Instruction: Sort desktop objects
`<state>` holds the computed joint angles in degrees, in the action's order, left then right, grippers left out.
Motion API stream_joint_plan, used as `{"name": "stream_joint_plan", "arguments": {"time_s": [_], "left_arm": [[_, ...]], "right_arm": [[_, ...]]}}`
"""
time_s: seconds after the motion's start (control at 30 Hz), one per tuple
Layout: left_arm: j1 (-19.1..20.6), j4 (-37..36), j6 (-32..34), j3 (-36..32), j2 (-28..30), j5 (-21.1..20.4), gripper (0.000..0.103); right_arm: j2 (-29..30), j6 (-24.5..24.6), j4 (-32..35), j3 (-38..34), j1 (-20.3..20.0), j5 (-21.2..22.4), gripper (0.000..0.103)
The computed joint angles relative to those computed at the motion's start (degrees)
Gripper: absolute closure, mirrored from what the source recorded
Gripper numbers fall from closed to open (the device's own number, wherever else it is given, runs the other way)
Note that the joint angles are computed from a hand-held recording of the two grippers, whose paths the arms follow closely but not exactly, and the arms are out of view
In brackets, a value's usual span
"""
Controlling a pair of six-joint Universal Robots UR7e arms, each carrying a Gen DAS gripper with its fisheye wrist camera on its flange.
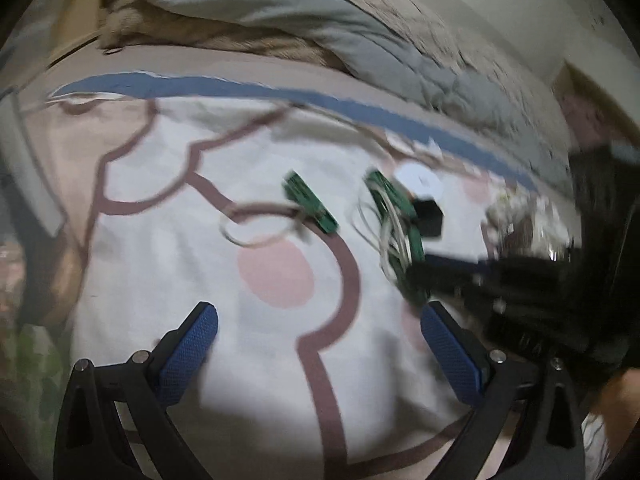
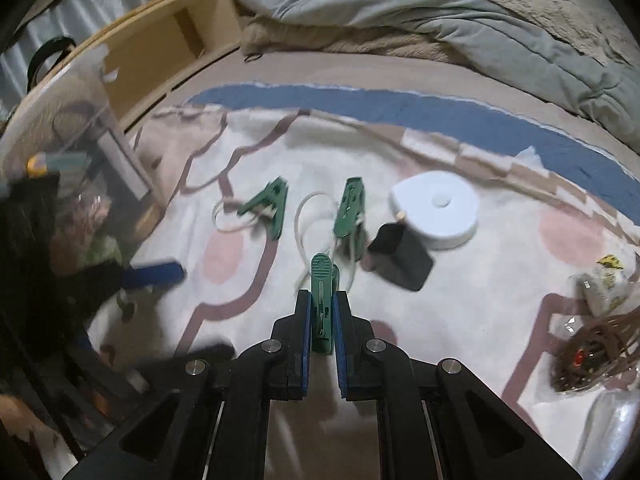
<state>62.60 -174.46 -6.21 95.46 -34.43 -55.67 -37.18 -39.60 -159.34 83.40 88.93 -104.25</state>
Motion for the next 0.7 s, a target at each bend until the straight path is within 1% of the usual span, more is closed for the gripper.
{"name": "stream_joint_plan", "arguments": {"time_s": [0.07,0.17,0.27,0.3,0.37,0.43,0.5,0.6,0.7], "left_arm": [[0.2,0.1,-1.0,0.0,-0.3,-0.1,0.003],[0.1,2.0,-1.0,-1.3,0.2,-0.1,0.014],[-0.1,3.7,-0.2,-2.7,1.2,-1.2,0.022],[-0.1,3.6,0.3,-2.1,0.9,-1.6,0.023],[-0.4,3.3,1.3,-2.6,1.3,-2.6,0.024],[-0.7,2.8,1.9,-3.0,1.7,-3.3,0.024],[-1.0,2.7,2.2,-3.9,2.4,-3.7,0.025],[-1.2,3.4,1.4,-5.7,3.6,-3.9,0.030],[-1.2,4.3,0.5,-7.3,4.9,-3.7,0.031]], "right_arm": [[0.0,0.3,0.2,0.1,0.0,0.4,0.092],[-0.4,0.6,1.6,0.2,-0.2,1.1,0.092],[-1.4,-1.0,2.6,1.7,-0.2,0.7,0.092],[-1.7,-1.7,3.6,2.2,-0.1,-0.4,0.092],[-2.2,-2.3,4.0,3.5,-0.5,-0.9,0.092],[-3.6,-2.7,4.4,5.4,-1.3,0.5,0.092],[-5.1,-1.9,6.3,6.4,-1.8,1.7,0.093],[-6.5,-1.7,7.3,7.6,-2.3,2.4,0.092],[-8.1,-1.9,8.5,9.0,-2.8,2.8,0.092]]}}
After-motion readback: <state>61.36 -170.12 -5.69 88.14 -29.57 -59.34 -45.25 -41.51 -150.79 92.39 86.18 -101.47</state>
